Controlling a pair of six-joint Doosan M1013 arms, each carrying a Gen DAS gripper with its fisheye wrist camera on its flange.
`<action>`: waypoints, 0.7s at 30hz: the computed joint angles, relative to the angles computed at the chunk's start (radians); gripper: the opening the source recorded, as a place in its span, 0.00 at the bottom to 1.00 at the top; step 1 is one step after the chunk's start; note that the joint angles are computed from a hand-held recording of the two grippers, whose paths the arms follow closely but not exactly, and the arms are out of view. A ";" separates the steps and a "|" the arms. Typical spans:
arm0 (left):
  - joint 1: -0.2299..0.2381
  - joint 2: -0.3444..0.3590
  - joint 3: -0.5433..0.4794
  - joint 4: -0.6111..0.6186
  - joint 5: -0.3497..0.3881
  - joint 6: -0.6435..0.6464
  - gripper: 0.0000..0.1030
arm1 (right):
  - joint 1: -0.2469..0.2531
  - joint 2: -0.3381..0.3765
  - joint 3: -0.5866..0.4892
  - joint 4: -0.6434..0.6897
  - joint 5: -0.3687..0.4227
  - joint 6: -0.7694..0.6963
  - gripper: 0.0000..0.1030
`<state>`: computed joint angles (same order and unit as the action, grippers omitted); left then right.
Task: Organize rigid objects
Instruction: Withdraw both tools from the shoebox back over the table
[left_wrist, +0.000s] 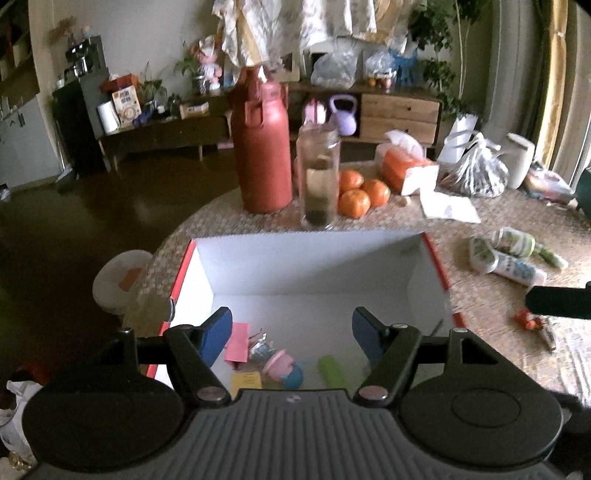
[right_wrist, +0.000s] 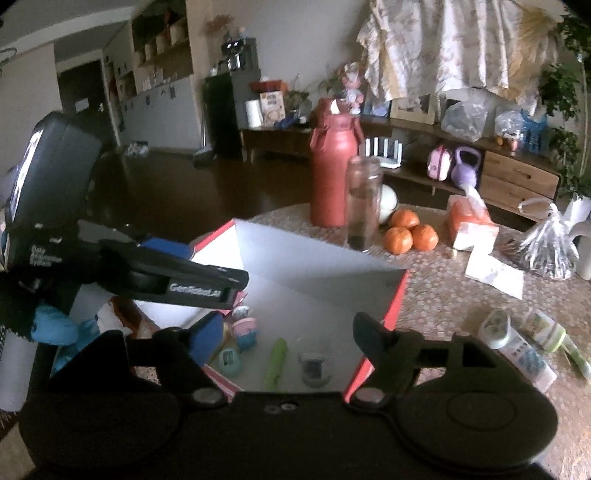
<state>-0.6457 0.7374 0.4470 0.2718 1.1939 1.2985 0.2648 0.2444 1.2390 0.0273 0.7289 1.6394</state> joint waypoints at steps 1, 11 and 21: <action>-0.003 -0.006 0.007 -0.003 -0.009 -0.001 0.69 | -0.002 -0.008 0.006 -0.004 -0.005 0.006 0.79; -0.038 -0.075 0.106 -0.013 -0.116 -0.023 0.80 | -0.033 -0.099 0.086 -0.087 -0.090 0.156 0.94; -0.082 -0.118 0.166 -0.021 -0.194 -0.031 0.97 | -0.051 -0.167 0.157 -0.281 -0.134 0.358 1.00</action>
<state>-0.7281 0.6191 0.6126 0.2504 1.0000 1.2677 0.2137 0.0774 1.3960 -0.2537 0.5947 1.9975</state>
